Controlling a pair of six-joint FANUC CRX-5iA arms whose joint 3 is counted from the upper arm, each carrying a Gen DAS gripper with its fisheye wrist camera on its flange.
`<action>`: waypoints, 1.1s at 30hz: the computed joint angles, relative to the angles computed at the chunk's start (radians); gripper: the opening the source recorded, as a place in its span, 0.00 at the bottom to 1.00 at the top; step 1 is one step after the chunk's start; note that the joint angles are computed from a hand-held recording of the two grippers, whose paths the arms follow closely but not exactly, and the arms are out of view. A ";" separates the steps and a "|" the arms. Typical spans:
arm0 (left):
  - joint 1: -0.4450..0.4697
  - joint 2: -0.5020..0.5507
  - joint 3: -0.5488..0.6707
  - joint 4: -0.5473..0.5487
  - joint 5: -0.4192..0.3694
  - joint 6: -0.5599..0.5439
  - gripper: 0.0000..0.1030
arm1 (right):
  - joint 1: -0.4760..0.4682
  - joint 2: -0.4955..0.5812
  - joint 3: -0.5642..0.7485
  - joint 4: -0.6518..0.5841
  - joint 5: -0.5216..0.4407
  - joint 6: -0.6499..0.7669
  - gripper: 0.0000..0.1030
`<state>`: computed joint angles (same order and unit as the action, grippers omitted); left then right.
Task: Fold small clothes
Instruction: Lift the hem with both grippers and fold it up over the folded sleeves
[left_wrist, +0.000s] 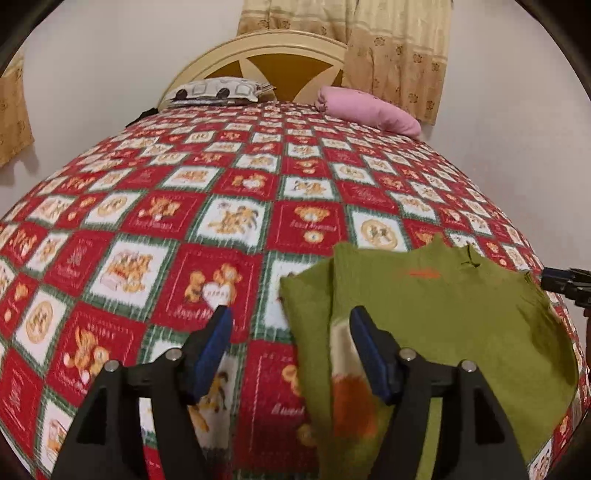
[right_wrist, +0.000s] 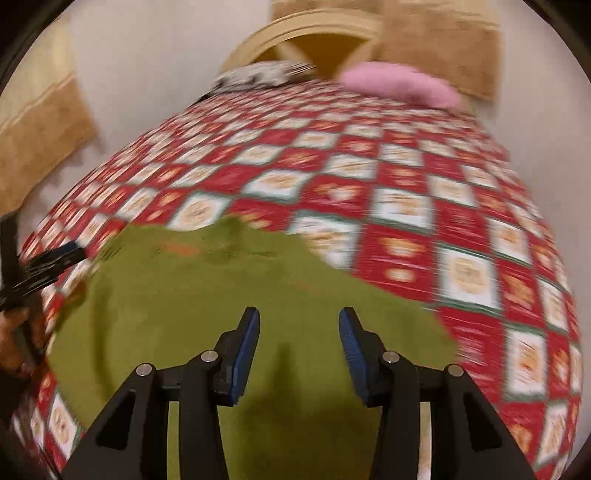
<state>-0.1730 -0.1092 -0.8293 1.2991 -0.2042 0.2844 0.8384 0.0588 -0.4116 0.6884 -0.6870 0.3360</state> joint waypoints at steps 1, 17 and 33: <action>0.002 0.006 -0.004 0.011 -0.007 -0.009 0.67 | 0.000 0.033 0.034 -0.037 0.005 0.050 0.44; -0.005 0.005 -0.037 0.155 -0.063 -0.102 0.67 | -0.008 0.248 0.237 -0.147 -0.103 0.226 0.00; 0.024 0.018 -0.023 0.090 -0.087 -0.036 0.67 | 0.006 0.239 0.229 -0.160 -0.089 0.295 0.02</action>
<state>-0.1493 -0.0908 -0.8520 1.3890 -0.2911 0.2486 0.8440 0.2981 -0.1828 0.5287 -0.7759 0.6311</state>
